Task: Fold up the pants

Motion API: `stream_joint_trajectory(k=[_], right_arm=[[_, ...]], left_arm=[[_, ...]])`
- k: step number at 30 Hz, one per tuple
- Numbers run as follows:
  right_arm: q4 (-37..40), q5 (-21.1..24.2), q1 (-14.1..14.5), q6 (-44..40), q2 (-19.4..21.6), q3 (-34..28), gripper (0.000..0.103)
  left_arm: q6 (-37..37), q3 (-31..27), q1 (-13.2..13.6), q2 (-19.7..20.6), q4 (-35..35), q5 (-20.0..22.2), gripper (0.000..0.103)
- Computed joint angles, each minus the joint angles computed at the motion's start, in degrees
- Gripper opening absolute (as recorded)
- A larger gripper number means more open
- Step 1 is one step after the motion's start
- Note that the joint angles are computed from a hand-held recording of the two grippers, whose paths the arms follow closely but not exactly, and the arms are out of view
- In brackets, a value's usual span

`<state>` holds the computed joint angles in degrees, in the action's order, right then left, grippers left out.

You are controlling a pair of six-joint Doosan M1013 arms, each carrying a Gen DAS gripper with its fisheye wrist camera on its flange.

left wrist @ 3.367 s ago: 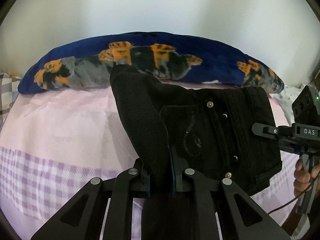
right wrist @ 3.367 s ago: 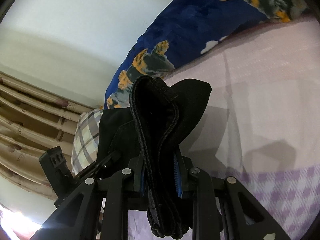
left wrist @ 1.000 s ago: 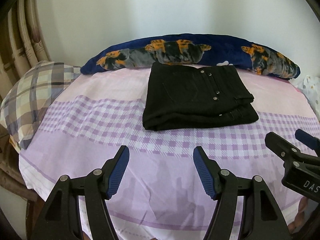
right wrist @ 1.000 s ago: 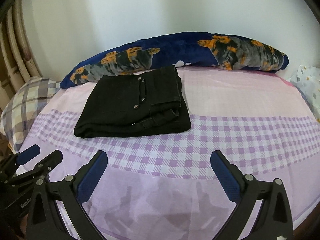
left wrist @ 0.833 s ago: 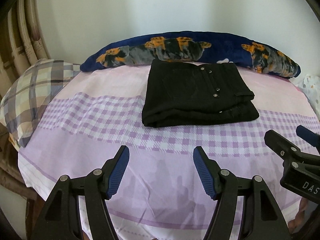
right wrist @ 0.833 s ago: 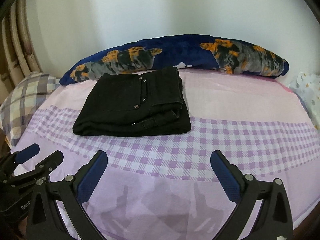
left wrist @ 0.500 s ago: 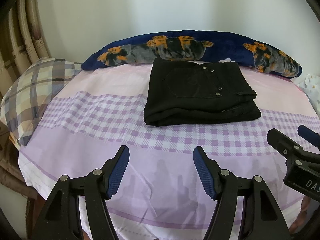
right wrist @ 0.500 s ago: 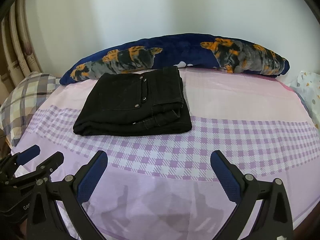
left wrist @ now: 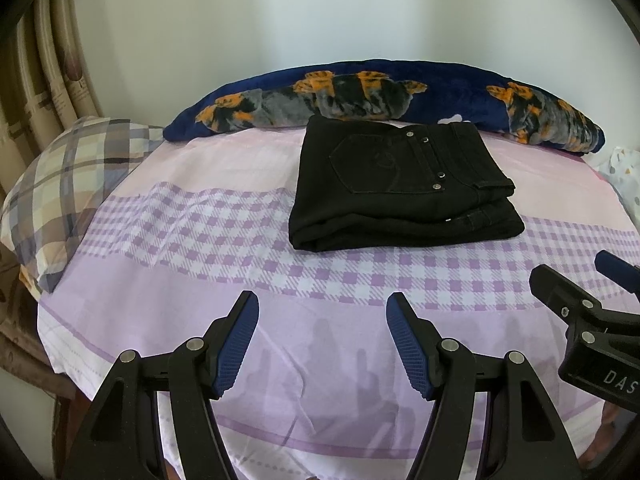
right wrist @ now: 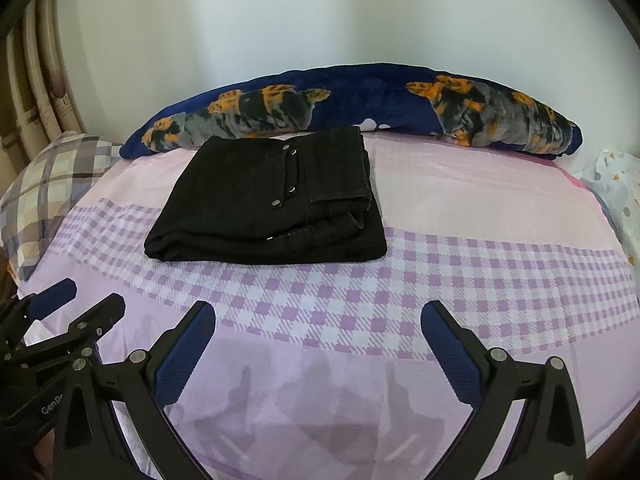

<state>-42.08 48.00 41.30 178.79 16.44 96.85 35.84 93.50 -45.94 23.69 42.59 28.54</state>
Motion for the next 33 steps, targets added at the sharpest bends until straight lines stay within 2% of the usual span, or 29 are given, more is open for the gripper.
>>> stream_joint_trajectory(k=[33], right_arm=[[0.90,-0.09,-0.12,-1.68,0.38,-0.11,0.102]], left_arm=[[-1.42,-0.27,-0.09,0.25,3.97,0.64,0.067]])
